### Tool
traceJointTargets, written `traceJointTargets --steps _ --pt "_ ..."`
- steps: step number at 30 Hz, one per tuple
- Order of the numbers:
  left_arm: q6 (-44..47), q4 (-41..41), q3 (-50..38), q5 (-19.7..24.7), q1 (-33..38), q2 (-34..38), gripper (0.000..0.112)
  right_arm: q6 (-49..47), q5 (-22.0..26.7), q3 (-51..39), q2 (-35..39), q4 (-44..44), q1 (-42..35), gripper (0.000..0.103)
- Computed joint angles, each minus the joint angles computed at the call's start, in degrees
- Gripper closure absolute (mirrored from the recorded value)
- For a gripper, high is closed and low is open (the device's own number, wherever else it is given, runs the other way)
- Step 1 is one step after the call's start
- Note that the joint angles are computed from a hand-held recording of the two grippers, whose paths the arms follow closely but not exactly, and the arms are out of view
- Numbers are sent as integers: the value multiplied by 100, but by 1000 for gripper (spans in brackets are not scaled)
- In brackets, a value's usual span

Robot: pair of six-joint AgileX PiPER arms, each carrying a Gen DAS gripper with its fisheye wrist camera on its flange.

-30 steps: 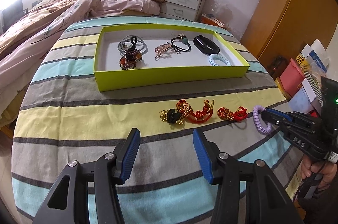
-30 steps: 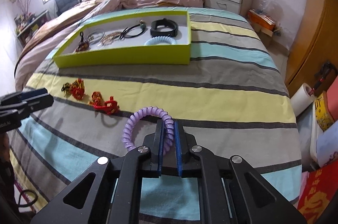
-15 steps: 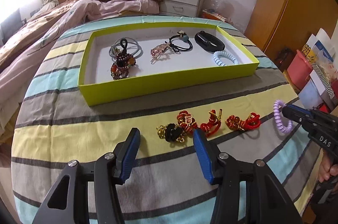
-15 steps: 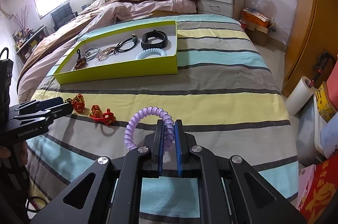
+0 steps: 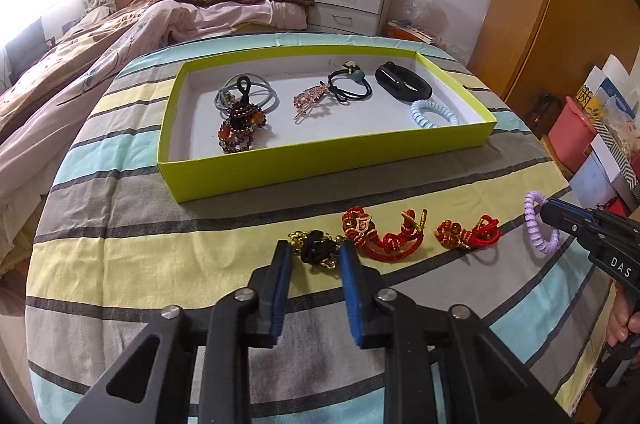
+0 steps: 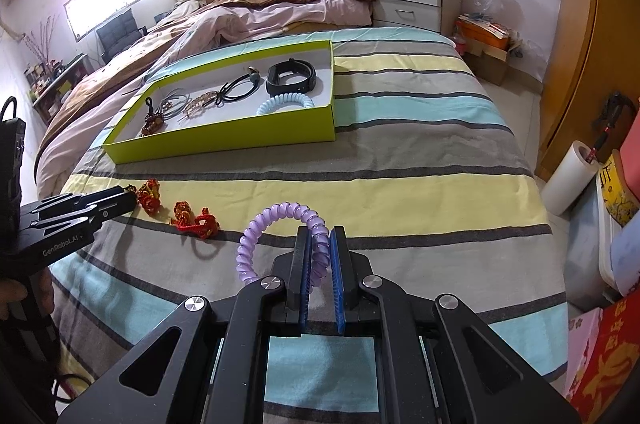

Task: Organize jewelry
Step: 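Lift the lavender coil with the right tool while the left tool grasps the gold-and-black brooch, then carry the lavender coil and the brooch into the lime-green box with both tools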

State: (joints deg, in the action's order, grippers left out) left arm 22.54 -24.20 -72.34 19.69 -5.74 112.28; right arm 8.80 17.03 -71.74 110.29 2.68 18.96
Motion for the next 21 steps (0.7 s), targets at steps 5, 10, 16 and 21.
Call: traceJointTargets --steps 5,10,16,21 --pt "164 -164 33 -3 17 -24 94 58 1 -3 4 -49 0 93" --pt "381 -422 119 -33 39 -101 95 70 -36 14 0 -63 -6 93" --pt "607 -680 273 -140 88 -299 95 -80 -68 39 -73 70 -15 93" --pt "648 -719 340 -166 101 -455 95 -62 -91 26 -122 49 13 93"
